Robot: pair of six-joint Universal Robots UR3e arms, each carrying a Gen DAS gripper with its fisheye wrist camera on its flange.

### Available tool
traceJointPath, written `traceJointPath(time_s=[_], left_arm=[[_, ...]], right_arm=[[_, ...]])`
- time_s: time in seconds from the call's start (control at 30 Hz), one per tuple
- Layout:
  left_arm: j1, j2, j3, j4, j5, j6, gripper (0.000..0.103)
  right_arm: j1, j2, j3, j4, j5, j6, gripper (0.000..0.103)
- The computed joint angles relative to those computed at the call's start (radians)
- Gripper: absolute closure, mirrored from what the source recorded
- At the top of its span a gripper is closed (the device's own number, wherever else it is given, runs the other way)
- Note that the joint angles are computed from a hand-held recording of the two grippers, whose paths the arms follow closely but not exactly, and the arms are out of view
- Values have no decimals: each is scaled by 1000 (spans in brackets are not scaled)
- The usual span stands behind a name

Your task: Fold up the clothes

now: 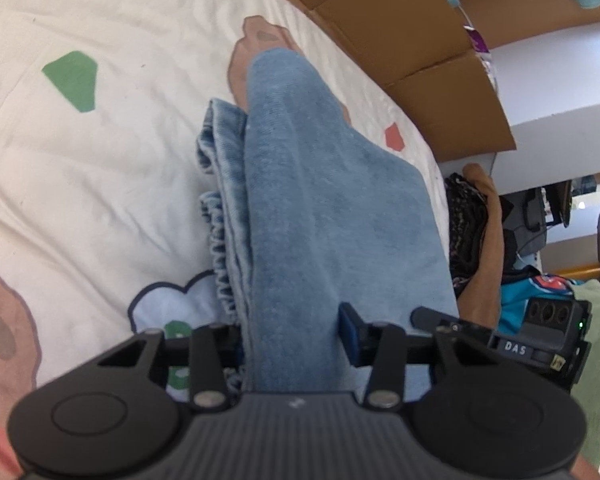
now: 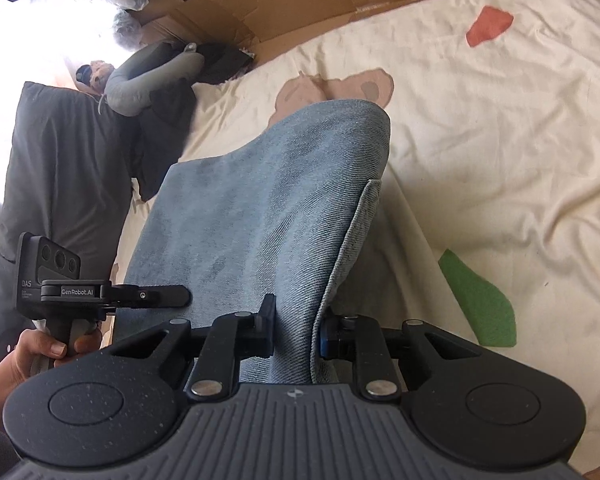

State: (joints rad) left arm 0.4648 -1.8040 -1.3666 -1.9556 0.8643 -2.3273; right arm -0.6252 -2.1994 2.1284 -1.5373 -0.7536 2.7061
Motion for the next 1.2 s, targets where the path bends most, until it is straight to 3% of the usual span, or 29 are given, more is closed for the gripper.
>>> traceJointPath(time_s=[0.33,0.63,0.97,1.1,1.2], left_arm=[[-53,54,16,-40,-73,-26,58],[-137,76,3,6,-111,-31,58],[-340,-15,123,100,-164,-135,58],[-416,-73,200,112,-205,-167,58],[-489,-146,292,142,-226,-226,58]], right_arm=[[-213,-60,-208,394,18,-258,84],[-497,-112,-371,807,-9,-598,84],[-921,-77,-632,1245,-114,-1035,84],[-1090,-26,-740,1369,-134,-1187,84],[-1167,-2,-785,1389,-116,-1223,84]])
